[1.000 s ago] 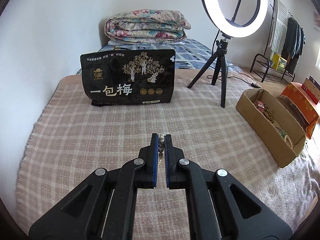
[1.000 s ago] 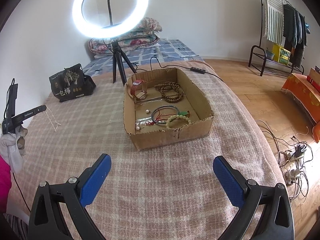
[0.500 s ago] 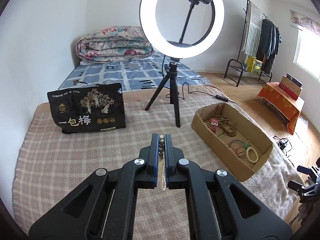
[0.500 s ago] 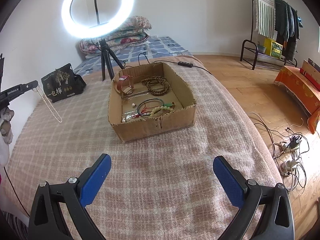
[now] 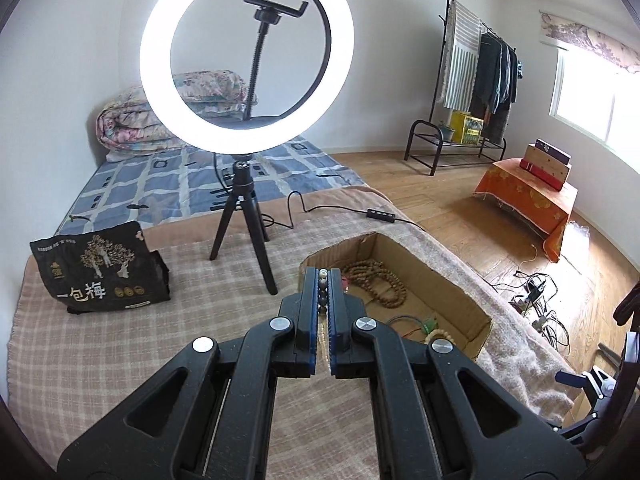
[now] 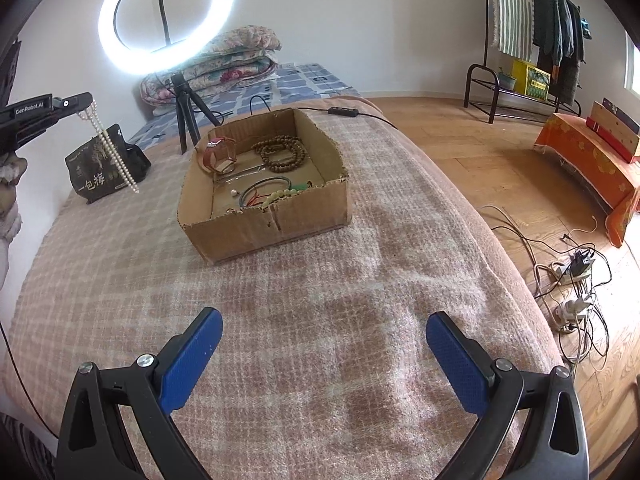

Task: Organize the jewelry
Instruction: 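Lift the pearl necklace with the left tool and carry it over the box, then open the left tool to drop the necklace into the box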

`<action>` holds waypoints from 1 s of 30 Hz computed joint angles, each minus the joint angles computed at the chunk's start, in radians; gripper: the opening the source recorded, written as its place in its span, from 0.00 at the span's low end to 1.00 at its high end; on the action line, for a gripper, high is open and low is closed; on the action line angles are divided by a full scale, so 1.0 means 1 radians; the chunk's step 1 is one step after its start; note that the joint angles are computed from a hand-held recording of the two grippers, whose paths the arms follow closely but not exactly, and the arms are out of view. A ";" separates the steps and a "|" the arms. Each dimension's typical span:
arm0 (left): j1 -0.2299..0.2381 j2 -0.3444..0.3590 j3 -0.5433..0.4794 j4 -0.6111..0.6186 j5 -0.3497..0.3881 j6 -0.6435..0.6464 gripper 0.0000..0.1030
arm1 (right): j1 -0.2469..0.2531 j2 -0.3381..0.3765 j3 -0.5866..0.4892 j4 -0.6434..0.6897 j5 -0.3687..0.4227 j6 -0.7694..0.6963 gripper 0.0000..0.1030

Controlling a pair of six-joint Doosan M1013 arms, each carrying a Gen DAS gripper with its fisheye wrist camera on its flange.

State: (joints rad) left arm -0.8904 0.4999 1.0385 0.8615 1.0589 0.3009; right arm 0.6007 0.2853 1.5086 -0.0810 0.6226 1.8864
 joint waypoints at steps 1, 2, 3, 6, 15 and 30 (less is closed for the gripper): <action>0.003 0.010 -0.016 -0.008 -0.005 0.010 0.01 | -0.002 -0.001 0.003 0.003 -0.001 -0.001 1.00; 0.004 0.022 -0.036 -0.015 -0.005 0.022 0.01 | -0.004 -0.001 0.004 0.006 -0.001 -0.003 1.00; 0.006 0.035 -0.056 -0.019 -0.003 0.036 0.01 | -0.006 -0.002 0.007 0.008 -0.003 -0.005 1.00; 0.010 0.069 -0.110 -0.041 0.002 0.074 0.01 | -0.012 -0.004 0.012 0.012 -0.006 -0.006 1.00; 0.021 0.144 -0.226 -0.086 0.014 0.142 0.01 | -0.029 -0.006 0.021 0.019 -0.007 -0.009 1.00; 0.038 0.226 -0.339 -0.145 0.078 0.215 0.01 | -0.044 -0.006 0.033 0.062 -0.012 -0.037 1.00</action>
